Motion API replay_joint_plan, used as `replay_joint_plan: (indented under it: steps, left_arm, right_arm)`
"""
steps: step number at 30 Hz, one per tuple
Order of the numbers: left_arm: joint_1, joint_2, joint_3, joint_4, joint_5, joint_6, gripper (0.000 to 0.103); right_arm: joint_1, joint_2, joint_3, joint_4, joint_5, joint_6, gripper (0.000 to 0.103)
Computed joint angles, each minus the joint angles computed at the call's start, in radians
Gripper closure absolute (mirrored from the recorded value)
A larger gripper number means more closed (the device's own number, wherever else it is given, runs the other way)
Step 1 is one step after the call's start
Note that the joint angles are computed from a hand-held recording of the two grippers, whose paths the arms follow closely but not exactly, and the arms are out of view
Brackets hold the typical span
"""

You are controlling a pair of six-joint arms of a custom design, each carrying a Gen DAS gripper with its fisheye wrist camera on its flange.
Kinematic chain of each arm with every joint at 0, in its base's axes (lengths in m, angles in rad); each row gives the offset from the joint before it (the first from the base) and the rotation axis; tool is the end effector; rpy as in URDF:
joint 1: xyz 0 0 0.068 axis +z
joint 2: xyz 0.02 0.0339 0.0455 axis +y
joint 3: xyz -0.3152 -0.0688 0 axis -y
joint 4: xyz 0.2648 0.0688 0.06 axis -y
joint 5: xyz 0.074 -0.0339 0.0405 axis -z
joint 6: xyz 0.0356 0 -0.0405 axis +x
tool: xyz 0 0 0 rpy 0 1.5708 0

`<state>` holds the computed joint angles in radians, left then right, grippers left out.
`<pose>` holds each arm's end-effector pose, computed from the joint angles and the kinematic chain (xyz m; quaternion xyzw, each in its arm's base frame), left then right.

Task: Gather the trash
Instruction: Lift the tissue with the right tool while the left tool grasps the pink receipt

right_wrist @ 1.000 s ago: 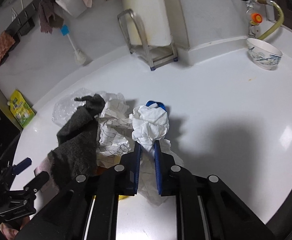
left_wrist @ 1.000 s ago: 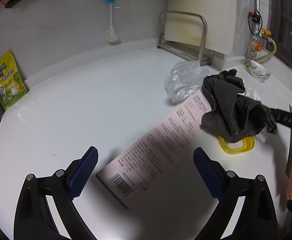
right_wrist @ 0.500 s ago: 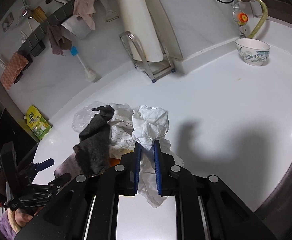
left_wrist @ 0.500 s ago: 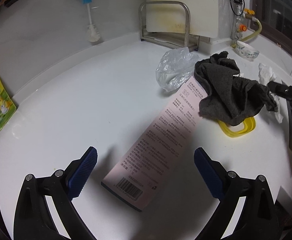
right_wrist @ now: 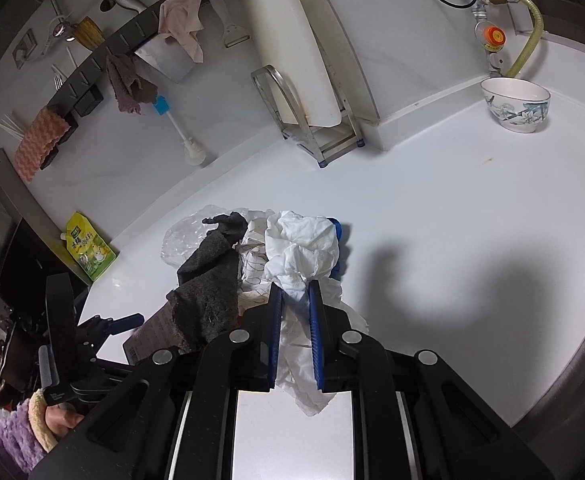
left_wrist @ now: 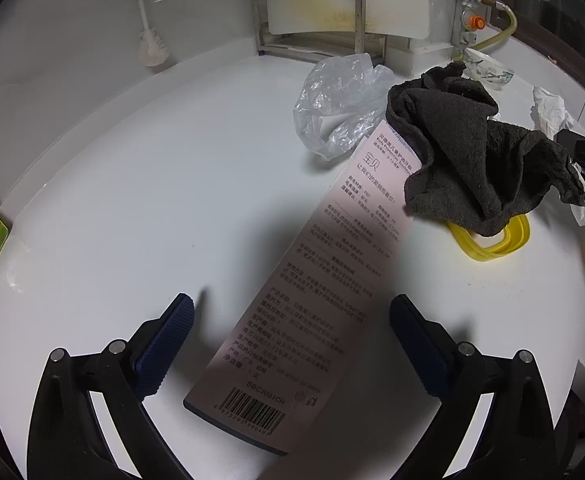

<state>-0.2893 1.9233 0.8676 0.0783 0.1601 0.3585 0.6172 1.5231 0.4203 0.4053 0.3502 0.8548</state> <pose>0.3554 -0.1117 0.1179 0.3255 0.8962 -0.0663 0.2939 0.2194 0.1407 0.1501 0.1789 0.8773 0.1626 0.4146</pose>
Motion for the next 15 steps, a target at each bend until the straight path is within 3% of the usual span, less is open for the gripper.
replay_joint_plan:
  steps: [7,11,13,15]
  left_arm:
    - [0.018,0.01,0.015,-0.025,0.046,0.001,0.008]
    - [0.023,-0.012,-0.007,-0.026,0.087,0.007,0.033]
    - [0.017,-0.022,-0.019,-0.021,0.086,-0.002,0.039]
    - [0.016,-0.034,-0.036,-0.01,0.094,-0.013,0.054]
  right_arm:
    - [0.001,-0.005,-0.004,0.006,-0.003,0.005,0.09]
    - [0.005,-0.009,-0.007,0.008,0.001,0.005,0.09]
    - [0.007,-0.009,-0.01,0.01,0.001,0.006,0.09]
    - [0.015,-0.004,-0.007,0.005,0.008,0.009,0.09]
